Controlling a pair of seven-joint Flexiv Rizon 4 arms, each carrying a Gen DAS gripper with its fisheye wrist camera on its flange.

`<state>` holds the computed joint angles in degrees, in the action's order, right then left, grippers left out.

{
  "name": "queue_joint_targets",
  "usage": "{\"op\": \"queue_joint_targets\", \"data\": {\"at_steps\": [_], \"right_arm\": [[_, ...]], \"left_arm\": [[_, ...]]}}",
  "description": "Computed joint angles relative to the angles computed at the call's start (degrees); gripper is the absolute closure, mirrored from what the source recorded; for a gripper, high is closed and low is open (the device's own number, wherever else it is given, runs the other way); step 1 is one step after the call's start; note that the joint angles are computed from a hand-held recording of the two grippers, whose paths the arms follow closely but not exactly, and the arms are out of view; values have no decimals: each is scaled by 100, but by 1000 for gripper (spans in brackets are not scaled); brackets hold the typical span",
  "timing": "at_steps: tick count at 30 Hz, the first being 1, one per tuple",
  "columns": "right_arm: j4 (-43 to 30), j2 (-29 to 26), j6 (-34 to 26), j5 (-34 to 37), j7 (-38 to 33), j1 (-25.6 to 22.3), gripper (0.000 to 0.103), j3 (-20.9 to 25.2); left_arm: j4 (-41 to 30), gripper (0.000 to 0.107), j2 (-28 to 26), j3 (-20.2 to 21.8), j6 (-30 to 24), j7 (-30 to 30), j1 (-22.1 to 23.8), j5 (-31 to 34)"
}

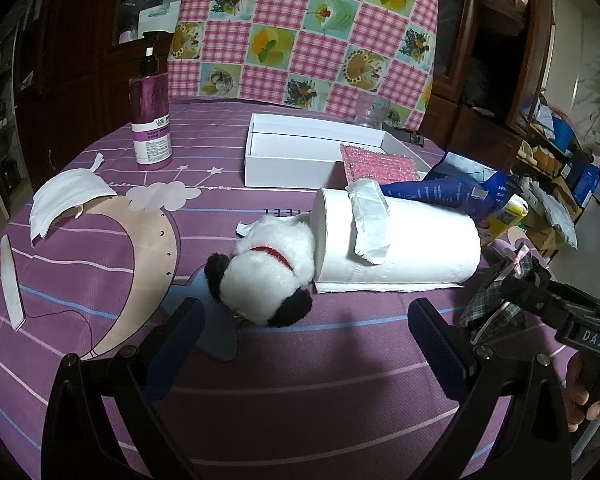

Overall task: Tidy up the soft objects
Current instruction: 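Lift the green plaid cloth pouch held in the right gripper, then grasp the white folded pad on the paper roll with the left gripper while the right holds the pouch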

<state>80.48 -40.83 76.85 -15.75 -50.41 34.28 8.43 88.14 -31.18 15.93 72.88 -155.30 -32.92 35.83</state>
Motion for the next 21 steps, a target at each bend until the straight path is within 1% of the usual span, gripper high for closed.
{"op": "queue_joint_targets", "data": {"at_steps": [1,3,5,7,10,11,12,14,16,19,21], "right_arm": [[-38,-14,-116,45,41,-27,41,21],[-43,-24,-137,164,118,-97,51,68],[40,-1,24,254,120,-156,54,122],[109,42,108,193,172,-80,58,9],[229,100,345,89,261,-2,60,-141],[219,105,361,119,244,-66,61,-56],[218,120,382,206,174,-197,61,127],[203,179,318,334,114,-329,61,326],[267,338,246,442,54,-428,61,444],[292,575,116,588,8,-526,61,544],[221,696,-13,648,15,-541,61,540]], "left_arm": [[2,4,1,-2,4,-2,2,4],[-4,4,-2,2,10,-18,-1,14],[-7,4,-6,-11,23,-1,11,14],[-9,4,-17,-10,60,1,15,18],[9,4,-19,25,97,-30,4,4],[-8,4,-12,111,24,-127,-76,47],[-67,4,1,269,-157,-321,-240,168],[-154,4,79,379,-466,-556,-406,438],[-190,4,242,264,-746,-497,-403,585],[-198,4,509,-13,-946,-331,-254,640],[-261,4,640,-270,-1010,-20,-63,600]]}}
